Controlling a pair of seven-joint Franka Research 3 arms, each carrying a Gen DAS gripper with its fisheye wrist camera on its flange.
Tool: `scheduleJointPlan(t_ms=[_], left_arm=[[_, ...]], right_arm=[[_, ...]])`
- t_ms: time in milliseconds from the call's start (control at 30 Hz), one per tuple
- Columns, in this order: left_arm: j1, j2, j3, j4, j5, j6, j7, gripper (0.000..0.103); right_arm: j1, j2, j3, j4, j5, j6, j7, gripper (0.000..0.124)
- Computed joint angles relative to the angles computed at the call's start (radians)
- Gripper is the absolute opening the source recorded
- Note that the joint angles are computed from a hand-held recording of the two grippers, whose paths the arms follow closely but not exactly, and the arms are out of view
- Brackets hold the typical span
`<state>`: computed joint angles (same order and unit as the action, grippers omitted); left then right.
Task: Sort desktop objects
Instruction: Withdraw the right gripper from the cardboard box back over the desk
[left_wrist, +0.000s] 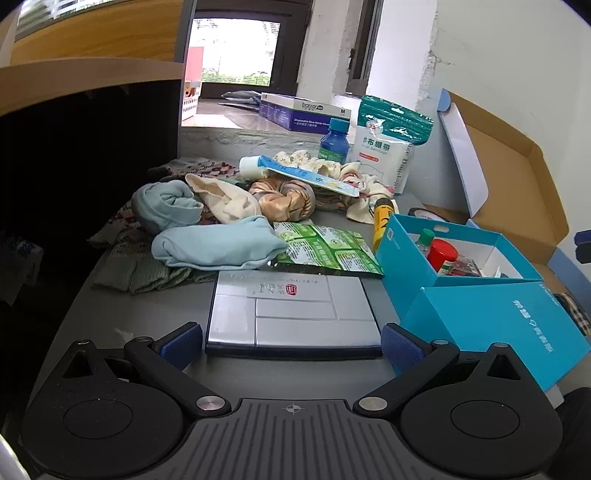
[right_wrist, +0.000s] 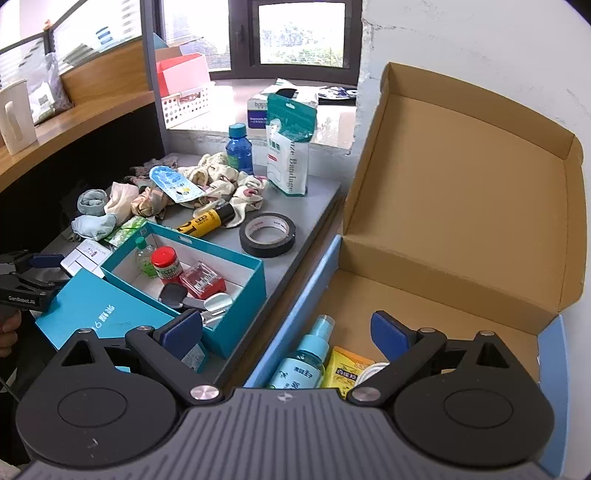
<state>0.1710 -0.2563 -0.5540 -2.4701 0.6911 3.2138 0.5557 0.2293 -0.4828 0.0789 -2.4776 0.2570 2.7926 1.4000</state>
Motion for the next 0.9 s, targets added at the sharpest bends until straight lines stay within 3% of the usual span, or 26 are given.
scheduleJointPlan(t_ms=[133, 400, 533, 667, 733, 800, 900], left_arm=[[-0.09, -0.003, 0.086, -0.029, -0.029, 0.035, 0.064, 0.103], [-0.491, -0.005, 0.454, -0.089, -0.116, 0.074, 0.282, 0.103], [-0.598, -0.01, 0.539, -0.108, -0.14, 0.1, 0.36, 0.103], [-0.537, -0.023, 0.457, -0.122, -0.187, 0.107, 0.403, 0.103], [-0.523, -0.03, 0.442, -0.132, -0.208, 0.115, 0.427, 0.103], [-0.467, -0.04, 0.391, -0.14, -0.228, 0.121, 0.452, 0.103], [-0.431, -0.04, 0.371, -0.133, -0.239, 0.111, 0.496, 0.103]], right_arm=[[0.012, 0.009, -0.004, 0.009, 0.008, 0.007, -0.011, 0.099], [0.028, 0.02, -0.009, 0.011, 0.03, 0.017, -0.021, 0.099], [0.034, 0.015, -0.01, 0.004, 0.041, 0.021, -0.022, 0.099], [0.042, 0.01, -0.015, -0.003, 0.057, 0.023, -0.026, 0.099], [0.044, 0.006, -0.014, -0.008, 0.061, 0.024, -0.027, 0.099], [0.043, 0.002, -0.012, -0.013, 0.062, 0.025, -0.025, 0.099], [0.044, -0.005, -0.011, -0.02, 0.065, 0.026, -0.022, 0.099]])
